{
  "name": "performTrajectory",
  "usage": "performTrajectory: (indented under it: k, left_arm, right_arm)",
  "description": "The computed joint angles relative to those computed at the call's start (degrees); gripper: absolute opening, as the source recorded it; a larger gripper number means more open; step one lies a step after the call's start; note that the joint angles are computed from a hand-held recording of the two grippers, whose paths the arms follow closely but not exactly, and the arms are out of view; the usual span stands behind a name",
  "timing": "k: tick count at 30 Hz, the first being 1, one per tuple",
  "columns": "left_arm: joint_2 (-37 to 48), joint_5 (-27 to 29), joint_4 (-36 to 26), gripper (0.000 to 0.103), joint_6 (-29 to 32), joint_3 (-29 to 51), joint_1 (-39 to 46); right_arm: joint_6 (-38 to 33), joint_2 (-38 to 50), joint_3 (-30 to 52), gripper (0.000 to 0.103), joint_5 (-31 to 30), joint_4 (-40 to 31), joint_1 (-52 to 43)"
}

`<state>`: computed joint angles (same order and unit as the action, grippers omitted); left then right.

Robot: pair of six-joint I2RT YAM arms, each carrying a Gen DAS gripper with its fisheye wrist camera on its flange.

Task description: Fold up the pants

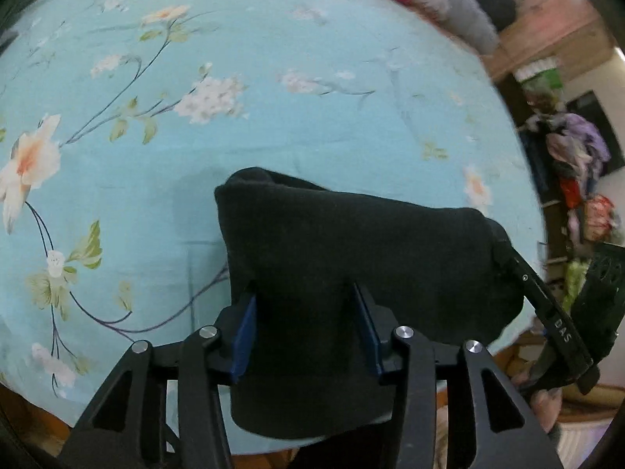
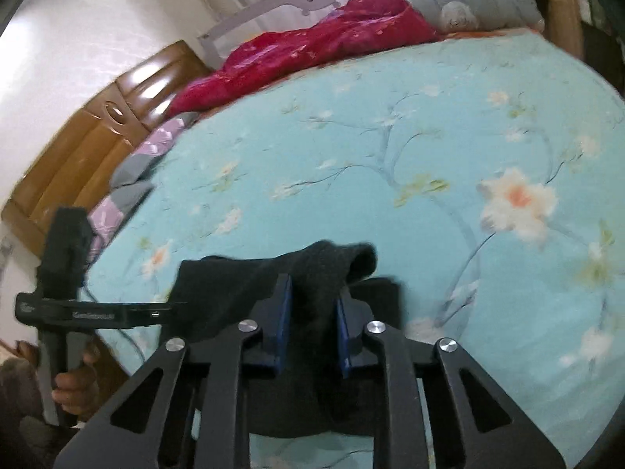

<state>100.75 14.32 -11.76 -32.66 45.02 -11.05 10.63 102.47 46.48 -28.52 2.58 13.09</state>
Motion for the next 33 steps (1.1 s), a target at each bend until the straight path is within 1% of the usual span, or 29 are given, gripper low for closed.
performTrajectory:
  k: [1,2,3,4,6,7,8,9,10,11,12,14,15,16,17,18,19,20,21,23,24,25,26,27,28,29,30,31,33]
  left_arm:
    - [2.19,-0.80,0.27,0.053,-0.35,0.59,-0.16]
    - [2.60,-1.09,0.92,0.058,-0.74,0.18,-0.17]
    - [2.21,-0.90,1.53,0.060,-0.74,-0.48,0.08]
    - [1.55,-0.26,0.75,0.060,-0.23,-0.55,0.42]
    - [-0.66,2.28,-0.75,0.059,0.73,-1.39,1.66]
    - [-1.70,3.26,-0.85,0.060,1.41,-2.21,2.45]
    - [-2.87,3.94,-0.94,0.063,1.95,-3.14,3.04]
    - [-4.15,4.46,-0.70,0.069,2.12,-4.30,3.35]
    - [-5.51,4.85,-0.02,0.071,1.90,-5.81,3.29]
    - [-6.33,4.98,0.68,0.072,1.62,-6.97,2.96]
    - [-6.55,4.99,1.37,0.072,1.46,-7.74,2.16]
    - [-5.90,3.86,1.25,0.072,1.66,-7.52,0.28]
    - [-4.67,2.80,1.39,0.071,1.38,-7.03,-1.09]
    - [-3.68,1.90,0.99,0.071,1.09,-6.28,-2.55]
    - [-3.36,0.69,-0.31,0.071,0.87,-5.17,-4.07]
    - [-3.30,0.59,-0.82,0.070,0.99,-4.44,-4.65]
    - [-4.56,1.35,-1.24,0.070,1.06,-4.28,-5.34]
    - [-5.70,1.94,-1.10,0.071,1.04,-4.37,-5.75]
    - [-7.21,1.60,-1.03,0.072,1.08,-4.65,-6.45]
    - [-6.86,-0.97,-0.46,0.076,1.44,-3.87,-8.44]
    - [-5.26,-1.80,-0.16,0.076,1.64,-3.28,-8.90]
    - [-2.10,-3.14,-0.09,0.076,1.75,-2.30,-9.11]
    - [-0.71,-3.57,-0.62,0.076,1.97,-1.92,-8.76]
    - [0.29,-3.15,-0.98,0.076,2.18,-2.13,-7.95]
    - [-0.74,-0.98,-0.42,0.076,2.39,-3.55,-6.42]
    - [-2.61,1.00,-0.37,0.075,2.88,-4.87,-5.01]
    - [-4.53,2.58,-0.69,0.075,3.56,-5.77,-3.66]
    - [-7.52,3.25,-1.26,0.075,4.01,-6.76,-2.24]
    - [-12.32,1.93,-1.25,0.077,3.68,-8.04,-1.41]
  right_arm:
    - [-1.15,2.55,1.77,0.022,1.25,-1.69,-0.06]
    - [-2.24,6.27,3.90,0.022,2.12,-3.48,-0.06]
    - [-2.72,8.92,5.10,0.022,2.03,-4.38,-0.16]
    - [-2.31,10.07,4.66,0.022,1.17,-3.11,-0.68]
    - [-0.54,8.43,2.68,0.023,-1.77,-0.79,-2.52]
    - [0.49,7.11,1.67,0.024,-4.16,-0.24,-3.83]
    - [1.48,5.60,0.43,0.024,-7.19,0.14,-5.38]
    - [2.33,4.13,-1.14,0.029,-9.23,1.05,-6.60]
    - [3.05,2.61,-2.92,0.047,-10.88,1.96,-7.56]
    - [3.40,1.18,-4.83,0.058,-11.55,2.33,-8.18]
    - [4.00,0.21,-6.45,0.074,-10.36,2.74,-7.75]
    - [4.47,-0.01,-9.05,0.074,-9.41,4.45,-6.63]
    - [4.14,0.64,-9.87,0.072,-9.25,5.34,-5.82]
    - [4.10,0.91,-11.05,0.055,-8.21,7.13,-4.56]
    - [3.85,1.56,-11.56,0.044,-7.57,8.40,-2.96]
    - [3.91,1.16,-12.12,0.043,-5.17,9.06,-1.33]
    - [3.61,0.58,-12.63,0.035,-4.11,10.27,-1.33]
    - [3.91,-1.78,-13.78,0.027,-4.76,11.23,-1.53]
    - [4.67,-4.15,-14.64,0.023,-5.61,11.76,-2.18]
    - [4.64,-7.71,-15.86,0.022,-5.16,12.01,-3.29]
    - [4.05,-6.47,-15.21,0.022,-4.39,11.21,-3.41]
    - [3.24,-3.61,-14.21,0.023,-2.78,10.29,-3.29]
    - [1.67,0.81,-12.60,0.024,-1.57,9.05,-3.02]
    - [1.26,3.64,-12.16,0.028,-1.87,9.61,-3.40]
    - [2.36,4.64,-12.74,0.039,-3.61,11.66,-4.74]
    - [2.98,4.49,-12.08,0.043,-5.65,10.20,-6.28]
    - [3.03,3.81,-11.52,0.046,-7.14,8.74,-7.46]
    - [3.37,1.28,-12.29,0.046,-7.32,8.63,-8.72]
    - [3.64,-2.62,-13.11,0.046,-7.21,8.51,-9.82]
